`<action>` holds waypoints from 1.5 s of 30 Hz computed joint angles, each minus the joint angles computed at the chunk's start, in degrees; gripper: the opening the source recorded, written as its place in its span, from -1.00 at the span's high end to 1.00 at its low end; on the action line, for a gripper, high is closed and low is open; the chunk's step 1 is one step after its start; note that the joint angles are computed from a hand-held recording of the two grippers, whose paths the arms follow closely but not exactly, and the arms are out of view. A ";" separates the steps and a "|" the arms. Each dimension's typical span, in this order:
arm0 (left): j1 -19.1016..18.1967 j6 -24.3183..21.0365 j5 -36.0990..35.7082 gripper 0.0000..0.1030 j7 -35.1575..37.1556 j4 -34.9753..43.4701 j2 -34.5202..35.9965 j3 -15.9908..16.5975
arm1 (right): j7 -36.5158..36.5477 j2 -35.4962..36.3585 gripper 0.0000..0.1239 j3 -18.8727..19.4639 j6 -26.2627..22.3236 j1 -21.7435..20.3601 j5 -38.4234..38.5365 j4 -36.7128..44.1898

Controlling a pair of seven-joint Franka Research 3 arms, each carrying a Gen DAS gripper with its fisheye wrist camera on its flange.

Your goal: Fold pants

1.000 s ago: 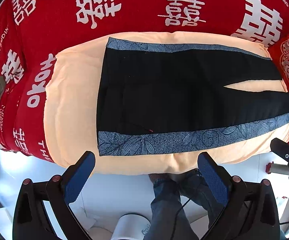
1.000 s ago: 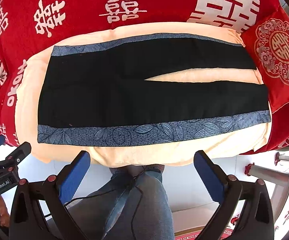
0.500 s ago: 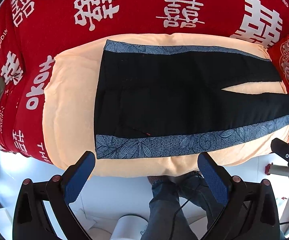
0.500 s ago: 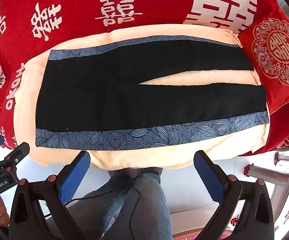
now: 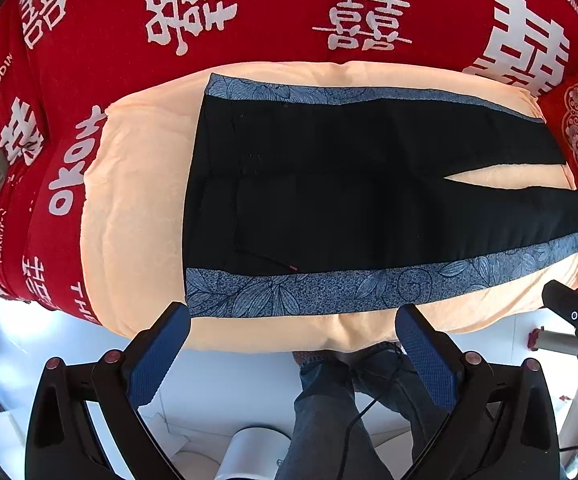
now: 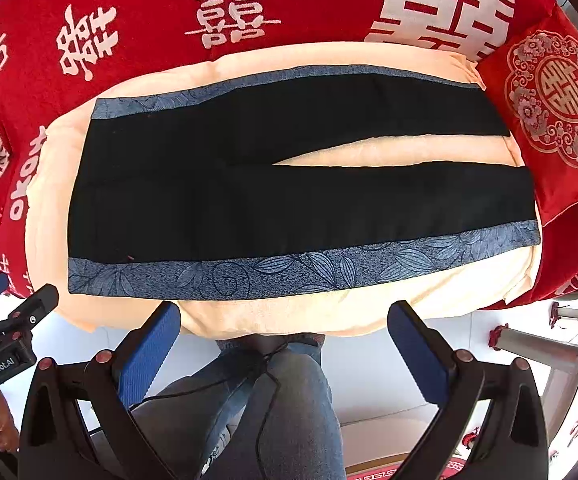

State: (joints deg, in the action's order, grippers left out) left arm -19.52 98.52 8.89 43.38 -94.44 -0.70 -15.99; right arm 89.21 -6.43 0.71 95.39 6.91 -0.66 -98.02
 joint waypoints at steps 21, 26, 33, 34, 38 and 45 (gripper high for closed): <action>1.15 3.06 -4.09 -1.00 -1.26 -3.25 -0.26 0.82 | 0.57 1.77 -0.66 -1.13 -0.61 -0.59 3.83 -0.11; 1.82 6.06 -6.66 -1.00 -1.93 -7.26 -1.91 1.26 | 0.77 1.72 -0.66 -2.76 -0.09 -2.18 12.41 -2.20; 2.46 11.64 -10.13 -1.00 -2.46 -14.88 -4.29 1.80 | -3.69 0.87 -0.66 -4.43 1.07 -4.05 26.53 -10.36; 2.47 11.91 -10.78 -1.00 -2.50 -15.78 -4.03 1.82 | -3.97 0.89 -0.66 -4.53 1.36 -4.26 28.00 -11.89; 2.36 15.34 -13.02 -1.00 -2.02 -19.66 -3.63 1.77 | -4.23 1.14 -0.66 -4.71 3.95 -4.91 33.22 -19.04; 3.50 22.08 -5.69 -1.00 -9.87 -28.89 -8.51 1.89 | -7.25 1.89 -0.49 -4.12 8.81 -4.72 37.12 -26.32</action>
